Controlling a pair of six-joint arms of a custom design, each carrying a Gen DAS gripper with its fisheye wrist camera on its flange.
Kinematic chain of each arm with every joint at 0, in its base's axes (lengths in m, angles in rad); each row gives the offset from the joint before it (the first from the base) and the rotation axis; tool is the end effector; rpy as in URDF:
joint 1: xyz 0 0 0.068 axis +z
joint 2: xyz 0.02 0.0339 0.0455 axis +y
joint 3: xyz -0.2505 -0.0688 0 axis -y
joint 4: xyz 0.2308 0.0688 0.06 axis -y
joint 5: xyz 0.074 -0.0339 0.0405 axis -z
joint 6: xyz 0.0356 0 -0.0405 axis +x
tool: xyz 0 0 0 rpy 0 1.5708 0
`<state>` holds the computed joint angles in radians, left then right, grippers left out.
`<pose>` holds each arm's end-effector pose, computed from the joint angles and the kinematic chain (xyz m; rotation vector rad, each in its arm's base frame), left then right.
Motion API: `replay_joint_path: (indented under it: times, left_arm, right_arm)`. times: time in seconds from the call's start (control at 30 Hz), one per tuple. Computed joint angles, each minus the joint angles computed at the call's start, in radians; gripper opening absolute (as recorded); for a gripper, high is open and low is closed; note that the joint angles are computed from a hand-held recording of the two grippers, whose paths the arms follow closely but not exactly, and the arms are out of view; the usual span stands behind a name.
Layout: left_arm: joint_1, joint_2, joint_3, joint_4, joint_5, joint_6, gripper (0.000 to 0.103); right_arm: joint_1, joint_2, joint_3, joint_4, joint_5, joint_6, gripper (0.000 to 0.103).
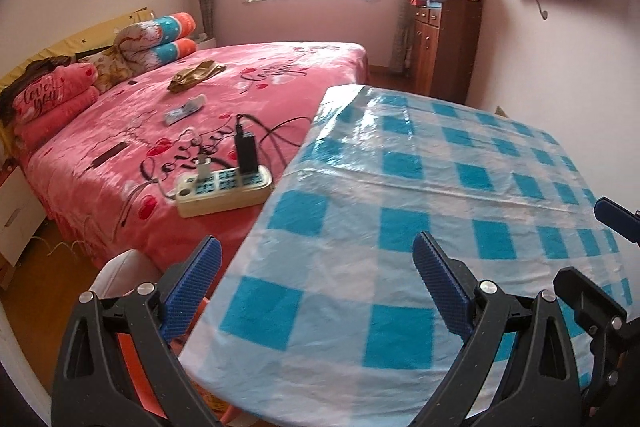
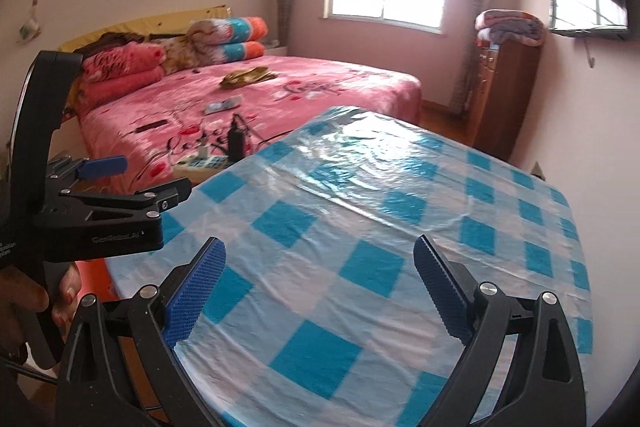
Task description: Collect trash
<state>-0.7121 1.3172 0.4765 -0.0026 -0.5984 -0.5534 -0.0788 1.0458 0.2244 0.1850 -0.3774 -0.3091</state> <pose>0.1831 -0.1316 0.1468 -0.0839 2.2348 0.0525 0.1822 -0.0012 0.1385 -0.4533 2.1145 0.1941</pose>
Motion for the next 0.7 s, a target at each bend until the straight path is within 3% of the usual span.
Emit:
replay_joint_path:
  times: [0.4, 0.7]
  left_arm:
    - [-0.129, 0.022, 0.13, -0.029, -0.074, 0.02, 0.097]
    - [-0.228, 0.086, 0.238, -0.036, -0.151, 0.05, 0.099]
  right_arm:
    - [-0.3, -0.198, 0.0, -0.104, -0.154, -0.024, 0.095]
    - [-0.608, -0.185, 0.05, -0.112, -0.321, -0.026, 0.096]
